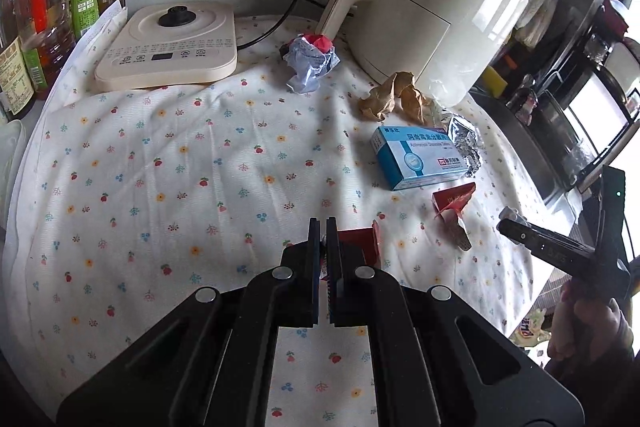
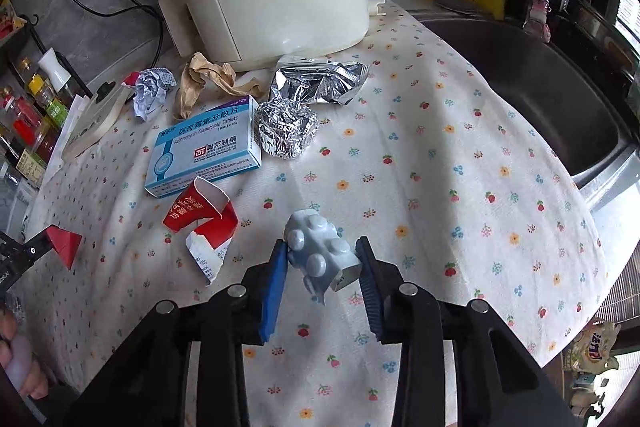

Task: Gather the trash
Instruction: 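Grasp red packaging with the left tool while the right tool grasps white blister pack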

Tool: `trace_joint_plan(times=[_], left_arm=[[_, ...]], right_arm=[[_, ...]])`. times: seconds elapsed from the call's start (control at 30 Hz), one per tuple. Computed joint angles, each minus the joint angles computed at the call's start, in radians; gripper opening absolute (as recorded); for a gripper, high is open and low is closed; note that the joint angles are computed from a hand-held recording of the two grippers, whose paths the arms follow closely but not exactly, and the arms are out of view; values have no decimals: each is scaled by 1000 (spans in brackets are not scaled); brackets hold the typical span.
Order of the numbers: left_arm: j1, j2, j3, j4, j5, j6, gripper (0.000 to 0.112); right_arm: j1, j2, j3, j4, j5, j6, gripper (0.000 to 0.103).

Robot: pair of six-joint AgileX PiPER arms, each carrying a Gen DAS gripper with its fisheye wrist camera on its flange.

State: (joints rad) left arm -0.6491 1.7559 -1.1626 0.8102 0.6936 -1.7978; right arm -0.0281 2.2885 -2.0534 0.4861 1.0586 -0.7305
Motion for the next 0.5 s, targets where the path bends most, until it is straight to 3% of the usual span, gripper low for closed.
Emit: trace_joint_plan(times=[0.27, 0.5], left_arm=[[-77, 165, -278, -81, 48, 160, 4], [-159, 402, -704, -220, 155, 396, 4]], right_arm=[[-206, -98, 125, 82, 27, -100, 35], [-443, -94, 71, 102, 120, -156, 35]])
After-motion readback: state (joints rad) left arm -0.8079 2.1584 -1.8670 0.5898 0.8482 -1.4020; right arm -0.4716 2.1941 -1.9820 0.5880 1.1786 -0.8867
